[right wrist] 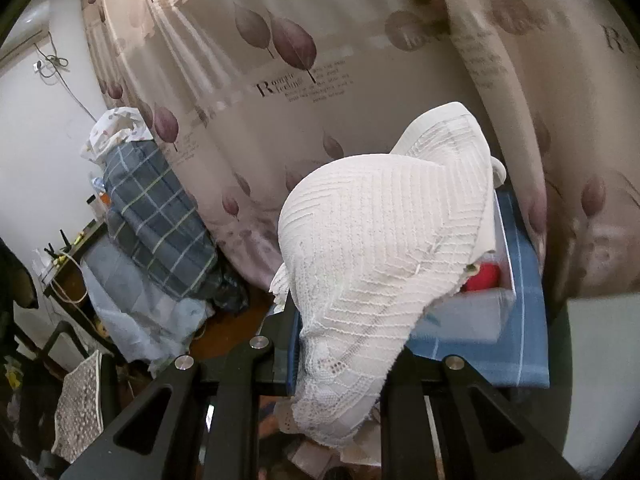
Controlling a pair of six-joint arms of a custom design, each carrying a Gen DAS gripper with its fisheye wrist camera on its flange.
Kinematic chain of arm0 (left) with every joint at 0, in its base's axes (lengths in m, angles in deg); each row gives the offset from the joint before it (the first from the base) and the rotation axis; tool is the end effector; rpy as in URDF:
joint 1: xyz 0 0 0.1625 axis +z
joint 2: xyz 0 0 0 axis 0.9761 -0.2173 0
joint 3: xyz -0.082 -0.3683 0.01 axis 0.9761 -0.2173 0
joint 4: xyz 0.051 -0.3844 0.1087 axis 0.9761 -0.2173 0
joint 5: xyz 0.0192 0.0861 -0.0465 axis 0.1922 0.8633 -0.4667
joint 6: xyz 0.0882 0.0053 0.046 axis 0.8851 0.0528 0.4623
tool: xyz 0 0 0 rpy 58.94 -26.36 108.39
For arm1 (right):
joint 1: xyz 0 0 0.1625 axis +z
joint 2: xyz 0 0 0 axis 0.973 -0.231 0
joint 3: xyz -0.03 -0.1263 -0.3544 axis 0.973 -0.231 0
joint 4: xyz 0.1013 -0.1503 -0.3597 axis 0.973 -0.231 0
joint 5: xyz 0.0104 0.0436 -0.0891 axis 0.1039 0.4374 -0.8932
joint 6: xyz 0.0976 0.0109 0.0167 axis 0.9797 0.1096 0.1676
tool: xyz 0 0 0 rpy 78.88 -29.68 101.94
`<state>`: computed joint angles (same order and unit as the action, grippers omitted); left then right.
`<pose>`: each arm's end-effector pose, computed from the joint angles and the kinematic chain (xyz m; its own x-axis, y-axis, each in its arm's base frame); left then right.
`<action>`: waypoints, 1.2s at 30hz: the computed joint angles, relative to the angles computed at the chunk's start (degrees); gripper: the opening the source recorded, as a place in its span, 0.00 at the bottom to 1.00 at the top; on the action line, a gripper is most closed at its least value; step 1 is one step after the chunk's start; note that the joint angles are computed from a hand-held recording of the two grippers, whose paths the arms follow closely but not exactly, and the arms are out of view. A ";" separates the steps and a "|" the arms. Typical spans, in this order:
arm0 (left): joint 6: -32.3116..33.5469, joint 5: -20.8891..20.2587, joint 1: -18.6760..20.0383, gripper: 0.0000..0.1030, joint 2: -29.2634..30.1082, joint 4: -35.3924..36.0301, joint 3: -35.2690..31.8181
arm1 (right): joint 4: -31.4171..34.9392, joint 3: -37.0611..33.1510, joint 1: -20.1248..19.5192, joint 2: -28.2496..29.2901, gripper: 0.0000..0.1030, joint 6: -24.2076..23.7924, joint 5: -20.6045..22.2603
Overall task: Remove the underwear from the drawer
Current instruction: 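Carry the white knit garment into the shoebox with the right gripper and release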
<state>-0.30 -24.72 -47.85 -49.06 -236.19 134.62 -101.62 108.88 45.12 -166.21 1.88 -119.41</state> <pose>-0.3187 -0.3981 0.0139 -0.7641 0.4062 -0.5012 0.5742 0.7823 -0.2413 0.2806 -0.3476 0.4678 -0.8492 0.1925 0.4917 -0.2886 0.6105 -0.7375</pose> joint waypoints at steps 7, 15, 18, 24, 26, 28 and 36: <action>-0.83 2.37 -0.51 0.58 0.47 1.61 -0.45 | -3.92 -6.24 -6.50 6.57 0.15 -5.66 0.93; -1.01 4.18 -1.41 0.58 1.06 2.64 -0.53 | -5.05 -9.15 -14.68 10.17 0.15 -5.84 1.72; -0.75 4.16 -1.46 0.58 1.14 2.62 -0.54 | -5.08 -9.55 -17.61 10.99 0.15 -5.39 2.06; -0.40 3.96 -1.22 0.58 1.26 2.28 -0.65 | -2.56 -8.60 -22.51 11.06 0.15 -3.13 2.48; -0.34 3.98 -1.19 0.58 1.47 2.32 -0.79 | -3.06 -8.02 -23.26 11.05 0.16 -3.23 2.93; -0.28 4.16 -1.34 0.58 1.64 2.31 -0.78 | -3.04 -7.53 -23.88 10.54 0.16 -2.70 3.83; -0.35 4.79 -1.63 0.58 2.05 2.80 -1.02 | -3.62 -6.60 -22.04 10.25 0.42 -2.50 1.12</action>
